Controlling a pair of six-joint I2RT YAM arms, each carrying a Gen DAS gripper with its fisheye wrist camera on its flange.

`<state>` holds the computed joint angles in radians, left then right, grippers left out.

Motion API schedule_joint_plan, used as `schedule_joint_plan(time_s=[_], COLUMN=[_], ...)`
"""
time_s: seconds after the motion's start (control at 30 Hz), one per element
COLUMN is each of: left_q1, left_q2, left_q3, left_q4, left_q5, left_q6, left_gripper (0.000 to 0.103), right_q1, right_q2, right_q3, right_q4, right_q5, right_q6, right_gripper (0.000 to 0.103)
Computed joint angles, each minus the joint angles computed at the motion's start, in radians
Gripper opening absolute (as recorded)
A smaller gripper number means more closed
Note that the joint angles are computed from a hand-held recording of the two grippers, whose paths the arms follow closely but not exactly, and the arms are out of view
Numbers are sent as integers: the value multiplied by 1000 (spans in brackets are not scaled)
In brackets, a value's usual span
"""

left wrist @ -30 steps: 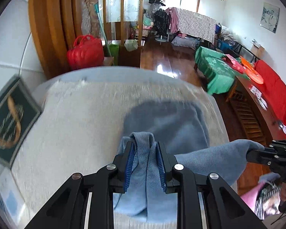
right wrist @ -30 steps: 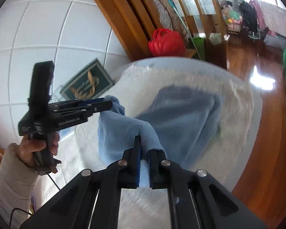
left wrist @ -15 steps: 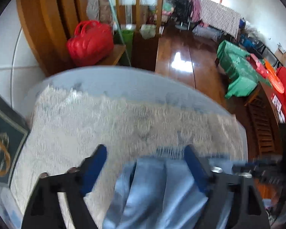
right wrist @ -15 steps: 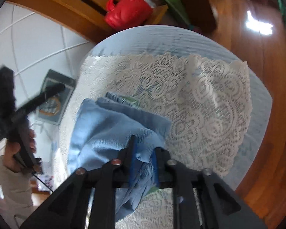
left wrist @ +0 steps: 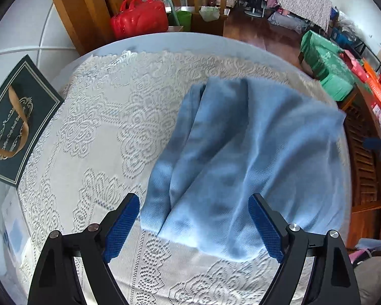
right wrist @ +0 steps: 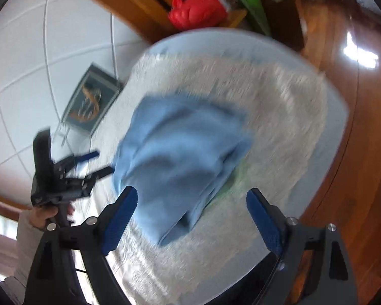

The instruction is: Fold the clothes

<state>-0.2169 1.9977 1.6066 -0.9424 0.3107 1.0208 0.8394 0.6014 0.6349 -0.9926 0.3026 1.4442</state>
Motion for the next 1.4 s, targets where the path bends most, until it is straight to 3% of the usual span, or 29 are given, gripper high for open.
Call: schedule_joint_plan(time_s=[0.13, 0.17, 0.2, 0.23, 0.27, 0.3, 0.4, 0.53, 0.57, 0.6, 0.63, 0.7, 0.73, 0.9, 1.07, 1.1, 1.13, 1.17, 1.3, 1.4], left_q1=[18, 21, 20, 17, 14, 11, 24, 50, 58, 62, 54, 25, 3, -132, -207, -215, -224, -234, -254, -265], left_q2=[-6, -6, -10, -13, -11, 2, 49, 60, 62, 59, 48, 40, 42, 120, 262, 282, 301, 327, 441, 417], left_q3=[-49, -62, -86, -111, -139, -152, -128, -29, 27, 86, 120, 168, 183, 240, 372, 383, 395, 417, 524, 481], left_q4=[3, 9, 33, 63, 101, 131, 134, -6, -91, -172, -209, -243, -241, -169, -132, -111, -89, -66, -106, -62], left_q5=[6, -3, -19, -38, -72, -109, -135, -65, -9, 53, 99, 149, 155, 90, 56, 48, 30, -1, -50, -55], left_q6=[27, 28, 30, 35, 43, 34, 8, 39, 60, 82, 86, 69, 48, -94, -216, -257, -287, -315, -356, -366], left_gripper=[88, 87, 84, 78, 65, 59, 59, 64, 76, 93, 99, 103, 103, 103, 101, 84, 63, 24, 24, 25], right_q1=[129, 126, 122, 113, 105, 99, 129, 251, 287, 313, 327, 239, 165, -281, -436, -468, -499, -533, -632, -654], right_q2=[246, 293, 338, 371, 406, 436, 418, 238, 192, 150, 125, 54, 20, -9, 97, 126, 152, 162, 208, 191], right_q3=[-15, -17, -17, -18, -17, -16, -42, -87, -71, -41, -16, 16, 26, 17, -25, -34, -42, -54, -106, -146], right_q4=[196, 243, 285, 309, 333, 349, 267, 92, 20, -71, -135, -206, -216, -65, 76, 106, 131, 137, 171, 191], right_q5=[9, -2, -13, -30, -46, -60, -74, -8, 38, 94, 133, 170, 168, -51, -191, -220, -245, -262, -318, -341], right_q6=[104, 93, 82, 74, 67, 65, 152, 318, 360, 398, 424, 371, 313, -89, -244, -282, -315, -336, -407, -410], right_gripper=[88, 73, 35, 23, 18, 12, 7, 8, 9, 17, 25, 79, 85, 86, 86, 77, 55, 1, 3, 4])
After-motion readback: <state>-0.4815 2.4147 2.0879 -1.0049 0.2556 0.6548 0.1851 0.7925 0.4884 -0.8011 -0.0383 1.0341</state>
